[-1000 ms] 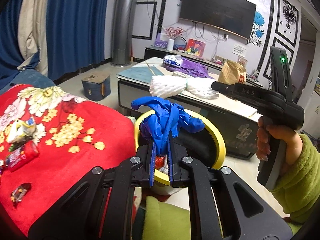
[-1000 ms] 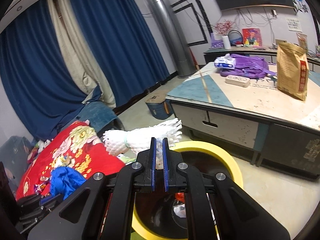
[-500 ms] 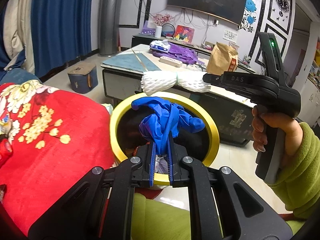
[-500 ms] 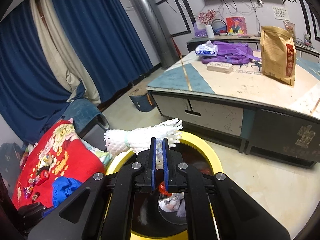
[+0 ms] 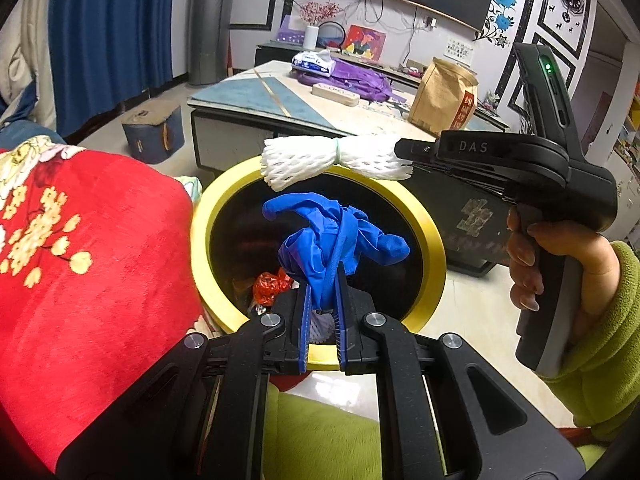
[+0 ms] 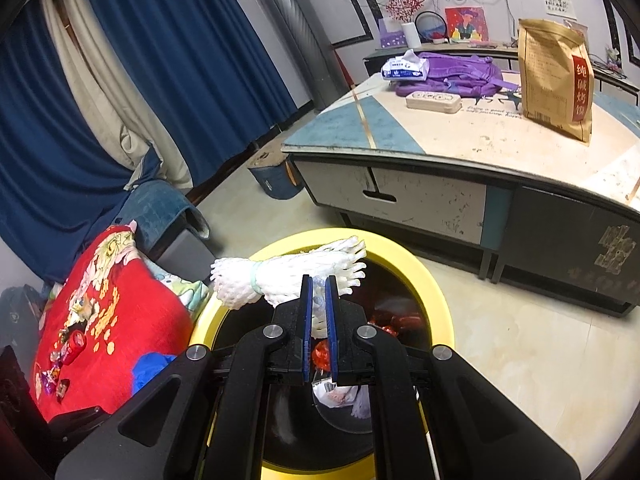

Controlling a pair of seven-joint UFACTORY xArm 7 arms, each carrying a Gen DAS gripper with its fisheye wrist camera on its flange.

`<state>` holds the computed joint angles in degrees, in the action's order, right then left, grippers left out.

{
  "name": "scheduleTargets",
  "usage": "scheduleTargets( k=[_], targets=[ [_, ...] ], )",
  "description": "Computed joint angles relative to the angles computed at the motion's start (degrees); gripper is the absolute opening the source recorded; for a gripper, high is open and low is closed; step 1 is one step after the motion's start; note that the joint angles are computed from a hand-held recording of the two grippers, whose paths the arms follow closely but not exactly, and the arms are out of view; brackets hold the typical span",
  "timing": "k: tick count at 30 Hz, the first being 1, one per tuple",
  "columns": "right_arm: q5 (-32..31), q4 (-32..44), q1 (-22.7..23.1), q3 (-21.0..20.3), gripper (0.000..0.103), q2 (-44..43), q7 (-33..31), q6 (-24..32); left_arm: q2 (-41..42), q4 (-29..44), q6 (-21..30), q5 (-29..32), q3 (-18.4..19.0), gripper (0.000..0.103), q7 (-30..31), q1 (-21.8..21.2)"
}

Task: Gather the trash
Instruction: 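Open both tools over the yellow bin to drop the glove and foam net, then move both open tools back over the bed toward the remaining wrappers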

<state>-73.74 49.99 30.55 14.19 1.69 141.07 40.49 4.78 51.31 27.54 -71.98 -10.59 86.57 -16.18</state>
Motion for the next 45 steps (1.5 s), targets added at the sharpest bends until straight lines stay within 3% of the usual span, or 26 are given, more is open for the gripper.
scheduleTargets(
  k=[9, 10, 12, 16, 18, 21, 27, 45],
  targets=[
    [-0.4, -0.7, -0.7, -0.6, 0.009, 0.1, 1.6, -2.4, 2.4, 1.7, -0.7, 1.7, -1.1, 0.008, -1.8, -0.4],
    [-0.6, -0.8, -0.7, -0.6, 0.014, 0.0, 2.1, -2.5, 2.5, 1.8, -0.8, 1.3, -1.3, 0.011, -1.6, -0.3],
    [-1.1, -1.2, -0.8, -0.6, 0.024, -0.1, 3.2, -2.6, 2.6, 1.9, -1.1, 0.5, -1.5, 0.039, -1.4, -0.2],
    [-1.5, -1.7, -0.8, -0.3, 0.047, -0.7, 5.1, -1.6, 2.2, 1.7, -1.6, -1.3, -1.4, 0.057, -0.5, 0.0],
    [-1.2, -1.7, -0.8, -0.1, 0.048, -0.9, 5.0, -1.1, 1.8, 1.7, -1.0, -1.9, -1.1, 0.076, -0.8, 0.3],
    [-0.1, -1.3, -0.5, 0.3, 0.049, -0.9, 3.7, 0.4, 1.1, 1.6, -1.0, -3.2, -0.6, 0.092, -0.8, 0.6],
    [0.3, 0.4, 0.7, 1.2, 0.06, -0.8, 1.2, 4.3, -1.0, 1.1, -1.5, -6.9, 0.7, 0.092, -0.2, 1.3],
    [-1.7, 7.0, 4.4, 1.9, 0.071, 1.2, -4.7, 9.4, -6.9, -0.7, -3.7, -18.3, 4.3, 0.092, 7.0, 2.4]
  ],
)
